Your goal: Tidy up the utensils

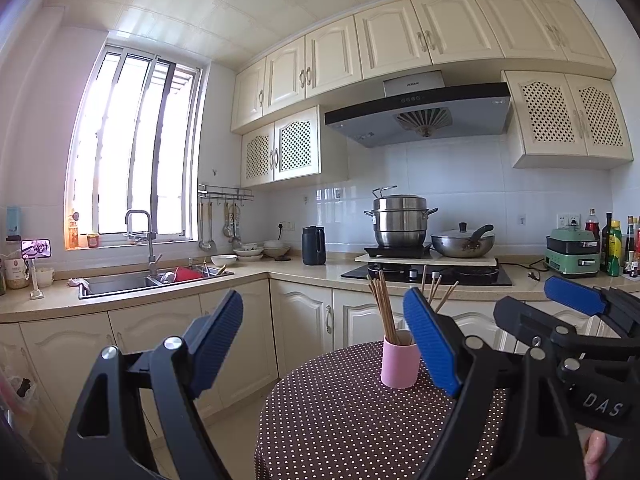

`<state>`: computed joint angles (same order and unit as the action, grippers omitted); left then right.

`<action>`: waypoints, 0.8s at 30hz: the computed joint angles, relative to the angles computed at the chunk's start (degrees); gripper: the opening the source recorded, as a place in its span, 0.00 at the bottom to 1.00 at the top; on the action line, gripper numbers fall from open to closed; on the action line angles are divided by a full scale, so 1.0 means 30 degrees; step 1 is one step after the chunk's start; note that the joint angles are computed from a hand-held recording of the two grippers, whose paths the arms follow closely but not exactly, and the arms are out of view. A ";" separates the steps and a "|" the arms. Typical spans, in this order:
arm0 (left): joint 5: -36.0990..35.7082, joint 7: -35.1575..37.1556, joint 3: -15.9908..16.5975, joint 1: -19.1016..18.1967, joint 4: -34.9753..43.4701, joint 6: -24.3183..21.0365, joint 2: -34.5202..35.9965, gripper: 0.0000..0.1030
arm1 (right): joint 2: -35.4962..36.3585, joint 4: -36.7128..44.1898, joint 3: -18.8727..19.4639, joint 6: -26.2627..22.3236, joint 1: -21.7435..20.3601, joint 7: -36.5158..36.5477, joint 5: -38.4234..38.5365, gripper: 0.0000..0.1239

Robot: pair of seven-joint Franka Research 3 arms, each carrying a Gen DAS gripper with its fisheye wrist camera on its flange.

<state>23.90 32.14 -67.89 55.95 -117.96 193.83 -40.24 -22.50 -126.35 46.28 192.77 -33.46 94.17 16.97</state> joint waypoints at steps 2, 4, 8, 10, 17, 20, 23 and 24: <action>0.0037 0.0060 0.0002 -0.0035 0.0025 -0.0012 0.0090 0.79 | -0.0048 0.0022 0.0111 -0.0023 -0.0148 0.0034 -0.0010 0.60; 0.0014 0.0068 -0.0012 -0.0030 0.0018 -0.0020 0.0061 0.79 | -0.0064 0.0033 0.0103 -0.0115 -0.0153 0.0100 -0.0040 0.60; 0.0118 0.0255 -0.0366 0.0288 0.0413 0.0079 0.0481 0.79 | 0.0335 0.0327 -0.0340 -0.0399 0.0233 0.0141 -0.0297 0.60; 0.0024 0.0224 -0.0640 0.0673 0.0644 0.0130 0.0376 0.79 | 0.0465 0.0427 -0.0405 -0.0417 0.0217 0.0242 -0.0527 0.60; 0.0072 0.0249 -0.0747 0.0889 0.0833 0.0050 0.0275 0.79 | 0.0379 0.0417 -0.0086 -0.0294 -0.0267 0.0709 -0.0721 0.60; 0.0164 0.0244 -0.0907 0.1057 0.1029 -0.0047 0.0437 0.79 | 0.0409 0.0463 0.0072 -0.0272 -0.0427 0.0730 -0.0724 0.60; 0.0139 0.0150 -0.1013 0.1383 0.1194 0.0006 0.0205 0.79 | 0.0542 0.0695 0.0397 -0.0289 -0.0821 0.0776 -0.0809 0.60; 0.0187 0.0156 -0.1089 0.1481 0.1304 -0.0057 0.0272 0.79 | 0.0523 0.0769 0.0633 -0.0296 -0.1097 0.0827 -0.0826 0.60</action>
<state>24.46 32.61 -71.16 60.39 -114.05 193.66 -39.43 -20.93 -124.05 48.18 191.89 -36.75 96.65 14.50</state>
